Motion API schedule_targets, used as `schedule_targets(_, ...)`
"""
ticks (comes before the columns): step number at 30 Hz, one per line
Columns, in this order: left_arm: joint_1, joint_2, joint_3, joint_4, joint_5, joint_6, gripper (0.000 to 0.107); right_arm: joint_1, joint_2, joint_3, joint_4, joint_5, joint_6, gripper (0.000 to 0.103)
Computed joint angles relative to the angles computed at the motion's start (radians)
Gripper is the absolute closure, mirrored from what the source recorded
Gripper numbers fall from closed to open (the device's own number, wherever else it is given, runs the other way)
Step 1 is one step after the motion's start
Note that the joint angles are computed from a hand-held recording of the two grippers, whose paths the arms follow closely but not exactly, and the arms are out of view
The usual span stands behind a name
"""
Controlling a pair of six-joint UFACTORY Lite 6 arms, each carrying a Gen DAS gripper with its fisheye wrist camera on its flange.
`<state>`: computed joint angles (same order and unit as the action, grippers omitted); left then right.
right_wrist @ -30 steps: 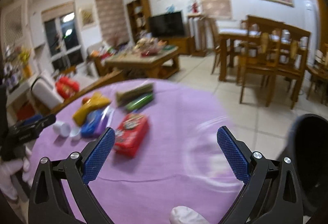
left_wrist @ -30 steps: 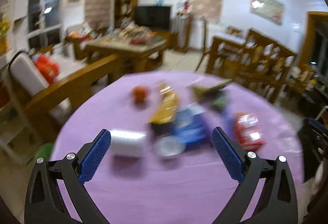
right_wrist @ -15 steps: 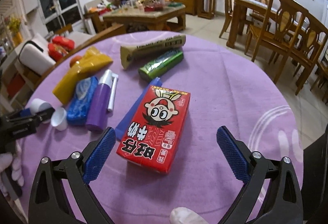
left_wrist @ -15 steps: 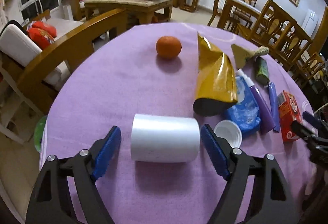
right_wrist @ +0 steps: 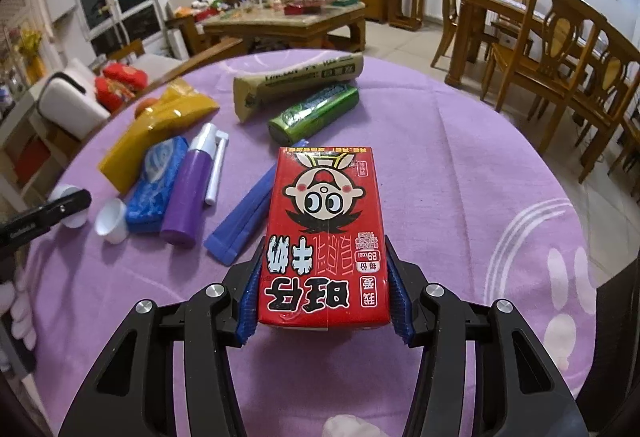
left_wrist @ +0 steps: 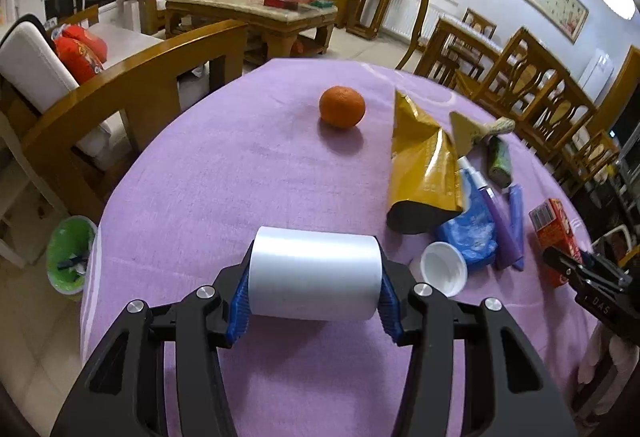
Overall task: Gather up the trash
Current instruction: 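Grasp the white paper roll with the left tool while the right tool grasps the red Wangzai milk box, then carry the paper roll and red milk box over the bin and release both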
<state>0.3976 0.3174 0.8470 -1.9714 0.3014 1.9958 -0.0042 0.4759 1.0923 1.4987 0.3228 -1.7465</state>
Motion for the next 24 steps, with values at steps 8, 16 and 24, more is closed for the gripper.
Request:
schedule_targets(8, -0.092, -0.238, -0.202, -0.258, 0.121, 0.231, 0.057, -0.182, -0.200, -0.179, 0.136, 0.227, -0.195, 0.052)
schedule_targets(16, -0.495, -0.403, -0.275, -0.641, 0.148, 0.454, 0.057, -0.563, -0.293, -0.195, 0.042, 0.494, -0.198, 0.051)
schedule_targets(24, -0.926, -0.103, 0.036, -1.089, 0.173, 0.791, 0.057, -0.926, -0.104, 0.051, -0.022, 0.664, -0.182, 0.051)
